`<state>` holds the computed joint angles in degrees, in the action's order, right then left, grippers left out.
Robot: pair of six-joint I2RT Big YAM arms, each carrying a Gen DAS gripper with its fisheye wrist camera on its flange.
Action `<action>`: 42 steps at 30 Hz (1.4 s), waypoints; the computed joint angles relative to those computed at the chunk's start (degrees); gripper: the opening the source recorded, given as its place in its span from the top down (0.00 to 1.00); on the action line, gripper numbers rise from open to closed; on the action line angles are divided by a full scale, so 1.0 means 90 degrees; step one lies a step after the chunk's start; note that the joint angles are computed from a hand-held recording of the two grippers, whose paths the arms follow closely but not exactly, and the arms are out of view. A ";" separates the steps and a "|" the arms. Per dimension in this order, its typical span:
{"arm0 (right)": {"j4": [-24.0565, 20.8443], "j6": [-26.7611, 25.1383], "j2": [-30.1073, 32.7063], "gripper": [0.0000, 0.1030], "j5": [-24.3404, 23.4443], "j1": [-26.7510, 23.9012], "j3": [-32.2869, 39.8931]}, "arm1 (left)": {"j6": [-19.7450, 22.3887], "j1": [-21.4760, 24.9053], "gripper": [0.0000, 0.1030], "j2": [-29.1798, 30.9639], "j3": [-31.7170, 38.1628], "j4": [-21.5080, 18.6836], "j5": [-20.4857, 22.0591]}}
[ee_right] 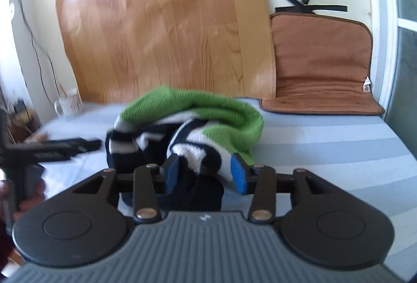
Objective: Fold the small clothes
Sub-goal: 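Grasp the sweater with the left gripper while the right gripper grasps the green part, then lift the sweater with both grippers and shake it out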
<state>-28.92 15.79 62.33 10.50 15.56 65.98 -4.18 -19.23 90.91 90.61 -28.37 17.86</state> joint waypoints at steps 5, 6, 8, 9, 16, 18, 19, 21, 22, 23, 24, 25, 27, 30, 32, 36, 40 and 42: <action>0.0411 0.0368 -0.0347 0.52 -0.0961 -0.0431 -0.0344 | 0.0319 -0.0481 0.94 0.0902 0.1218 -0.1164 -0.0532; 0.0502 0.0384 -0.0412 0.52 -0.0993 -0.0488 -0.0402 | 0.0205 -0.0438 0.95 0.0900 0.1209 -0.1096 -0.0550; 0.0617 0.0423 -0.0475 0.51 -0.0912 -0.0614 -0.0455 | -0.0114 -0.0178 0.95 0.0660 0.0953 -0.0771 -0.0185; 0.0634 0.0485 -0.0443 0.51 -0.0852 -0.0662 -0.0440 | -0.0265 -0.0018 0.95 0.0434 0.0707 -0.0518 -0.0161; 0.1075 0.0427 0.0482 0.50 -0.1315 -0.0921 0.0034 | -0.1065 0.1439 0.95 -0.1362 -0.1027 0.0213 -0.0055; 0.1095 0.0281 0.0959 0.50 -0.1570 -0.0943 0.0398 | -0.0946 0.1654 0.95 -0.1637 -0.1291 -0.0092 -0.0204; 0.1058 0.0152 0.1209 0.50 -0.1701 -0.0946 0.0623 | -0.0936 0.1729 0.95 -0.1730 -0.1397 -0.0258 -0.0199; 0.0823 -0.0101 0.1741 0.50 -0.1844 -0.0887 0.1187 | -0.0952 0.1773 0.95 -0.1870 -0.1609 -0.0472 -0.0214; 0.0698 -0.0150 0.1933 0.50 -0.1920 -0.0858 0.1410 | -0.0938 0.1777 0.95 -0.1942 -0.1745 -0.0487 -0.0237; 0.0575 -0.0175 0.2103 0.50 -0.2045 -0.0831 0.1621 | -0.0952 0.1782 0.95 -0.2010 -0.1864 -0.0495 -0.0250; 0.0444 -0.0199 0.2239 0.50 -0.2205 -0.0803 0.1813 | -0.0986 0.1784 0.95 -0.2062 -0.1962 -0.0499 -0.0236; 0.0321 -0.0233 0.2334 0.50 -0.2332 -0.0760 0.1972 | -0.1012 0.1779 0.95 -0.2102 -0.2046 -0.0492 -0.0225; 0.0301 -0.0434 0.2288 0.44 -0.2570 -0.0684 0.1964 | -0.1002 0.1778 0.95 -0.2192 -0.2170 -0.0444 -0.0221; 0.0260 -0.1164 0.2002 0.25 -0.2514 -0.0567 0.1652 | -0.0978 0.1795 0.95 -0.2188 -0.2200 -0.0344 -0.0211; 0.0146 -0.1467 0.1863 0.26 -0.2303 -0.0564 0.1439 | -0.1023 0.1796 0.95 -0.2080 -0.2037 -0.0373 -0.0171; -0.0628 -0.1214 0.1744 0.88 -0.1230 -0.0524 0.1347 | -0.0928 0.1733 0.95 -0.2015 -0.1841 -0.0292 -0.0214; 0.0293 -0.1305 0.0909 0.89 -0.0548 -0.0414 0.1229 | -0.0739 0.1558 0.95 -0.1930 -0.1299 -0.0130 -0.0173; 0.0668 -0.1684 0.0560 0.89 -0.0052 -0.0272 0.1421 | -0.0735 0.1465 0.95 -0.1960 -0.0996 0.0107 -0.0214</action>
